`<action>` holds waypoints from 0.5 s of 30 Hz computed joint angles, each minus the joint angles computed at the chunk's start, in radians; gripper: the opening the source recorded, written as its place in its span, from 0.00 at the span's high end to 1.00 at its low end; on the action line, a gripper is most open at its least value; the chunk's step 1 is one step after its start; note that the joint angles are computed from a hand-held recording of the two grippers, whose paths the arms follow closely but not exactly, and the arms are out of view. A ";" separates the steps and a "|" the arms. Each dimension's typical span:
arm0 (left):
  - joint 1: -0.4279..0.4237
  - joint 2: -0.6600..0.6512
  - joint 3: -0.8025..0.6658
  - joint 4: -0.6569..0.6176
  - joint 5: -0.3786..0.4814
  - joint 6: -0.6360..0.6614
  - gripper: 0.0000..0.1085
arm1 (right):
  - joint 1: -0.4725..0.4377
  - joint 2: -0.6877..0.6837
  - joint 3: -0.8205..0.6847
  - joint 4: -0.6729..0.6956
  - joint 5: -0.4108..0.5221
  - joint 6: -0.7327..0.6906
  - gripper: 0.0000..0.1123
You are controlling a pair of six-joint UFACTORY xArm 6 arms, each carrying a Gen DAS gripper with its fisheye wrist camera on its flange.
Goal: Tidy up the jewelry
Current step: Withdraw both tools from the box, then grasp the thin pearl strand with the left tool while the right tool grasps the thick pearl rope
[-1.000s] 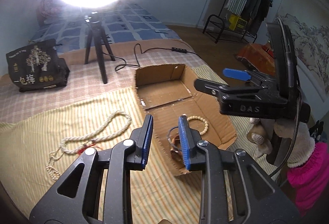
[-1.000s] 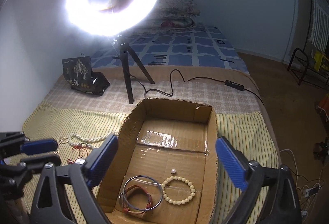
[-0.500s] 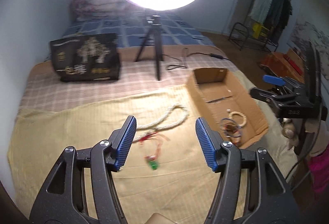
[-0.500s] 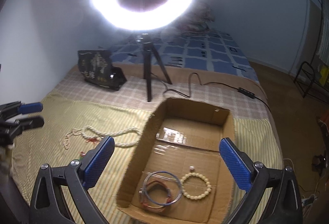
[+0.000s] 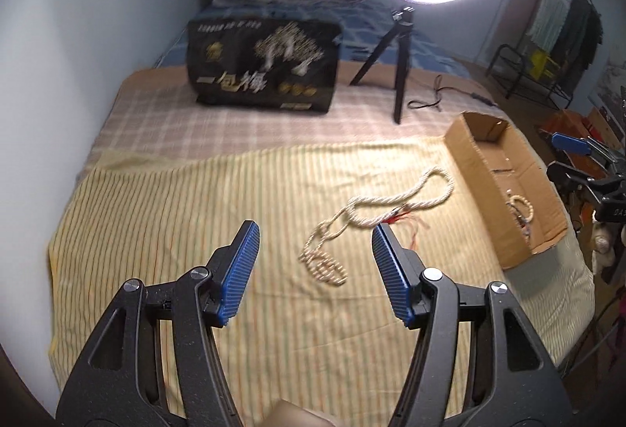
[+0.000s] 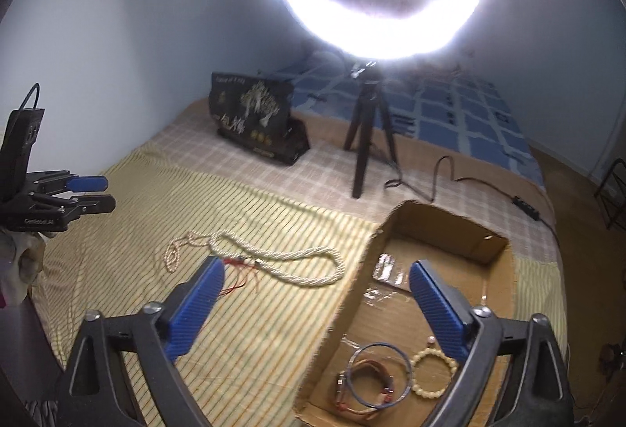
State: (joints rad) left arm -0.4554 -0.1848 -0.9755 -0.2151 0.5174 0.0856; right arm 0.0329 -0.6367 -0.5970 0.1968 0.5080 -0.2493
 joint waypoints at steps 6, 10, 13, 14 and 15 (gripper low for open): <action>0.026 0.038 0.009 -0.122 0.014 0.109 0.43 | 0.037 0.113 -0.075 0.001 0.065 0.023 0.33; 0.028 0.067 -0.001 -0.181 0.037 0.165 0.50 | 0.059 0.193 -0.125 -0.023 0.116 0.004 0.42; 0.027 0.096 -0.016 -0.210 0.059 0.197 0.59 | 0.075 0.254 -0.156 -0.059 0.149 0.002 0.56; 0.028 0.107 -0.022 -0.214 0.064 0.201 0.61 | 0.079 0.269 -0.163 -0.067 0.157 0.000 0.61; 0.027 0.119 -0.027 -0.215 0.069 0.204 0.63 | 0.088 0.289 -0.171 -0.091 0.163 0.004 0.63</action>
State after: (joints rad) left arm -0.4282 -0.0662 -1.0025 -0.4303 0.5865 0.2898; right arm 0.1210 -0.3482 -0.7684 0.1060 0.6707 -0.2455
